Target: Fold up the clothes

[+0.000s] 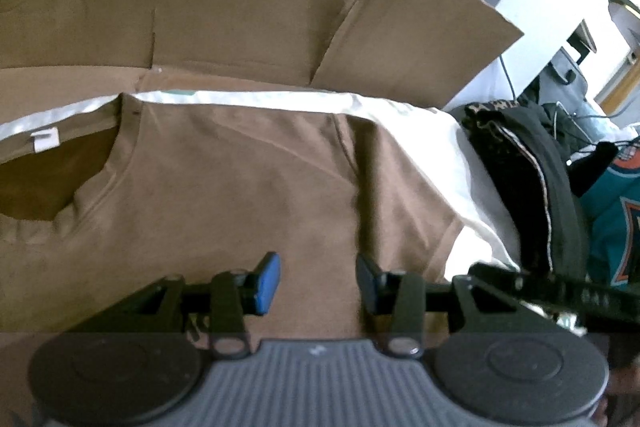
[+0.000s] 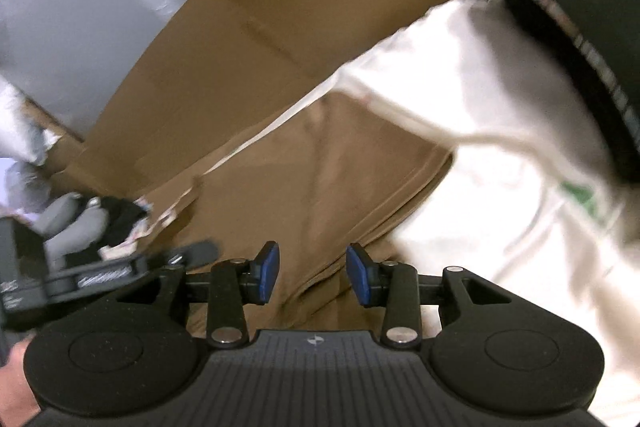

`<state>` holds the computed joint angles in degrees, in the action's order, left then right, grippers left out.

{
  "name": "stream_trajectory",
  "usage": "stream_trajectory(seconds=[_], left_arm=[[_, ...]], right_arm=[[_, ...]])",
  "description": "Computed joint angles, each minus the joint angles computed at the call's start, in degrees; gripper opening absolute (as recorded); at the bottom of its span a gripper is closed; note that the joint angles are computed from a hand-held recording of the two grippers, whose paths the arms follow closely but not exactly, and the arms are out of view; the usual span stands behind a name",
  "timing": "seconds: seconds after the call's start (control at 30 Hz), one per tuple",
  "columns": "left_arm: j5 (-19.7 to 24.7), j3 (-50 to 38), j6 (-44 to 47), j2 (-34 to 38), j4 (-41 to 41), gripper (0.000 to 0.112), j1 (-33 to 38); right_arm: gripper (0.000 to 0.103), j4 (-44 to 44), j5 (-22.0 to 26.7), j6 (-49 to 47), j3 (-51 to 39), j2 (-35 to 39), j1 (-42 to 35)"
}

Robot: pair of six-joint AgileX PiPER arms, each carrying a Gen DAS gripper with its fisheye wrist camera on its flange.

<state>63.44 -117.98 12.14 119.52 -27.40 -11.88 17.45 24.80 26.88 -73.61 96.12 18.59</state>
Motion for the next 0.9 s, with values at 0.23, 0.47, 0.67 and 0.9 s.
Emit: stream_trajectory(seconds=[0.23,0.47,0.67,0.9], left_arm=[[-0.34,-0.25,-0.23,0.39,1.2,0.044,-0.7],[-0.41,-0.66,-0.32,0.94,2.0,0.044,-1.13],[-0.31,-2.9,-0.73,2.26,4.26,0.046,-2.15],[3.64,-12.41,-1.73,7.54,8.96,0.047,-4.27]], right_arm=[[0.042,-8.97,-1.33,8.01,-1.05,3.43,-3.42],[0.042,-10.09,-2.0,6.38,-3.82,8.07,-6.25],[0.043,-2.62,-2.17,-0.7,-6.08,11.95,-7.51],[0.043,3.93,-3.93,-4.09,-6.41,13.58,-7.35]])
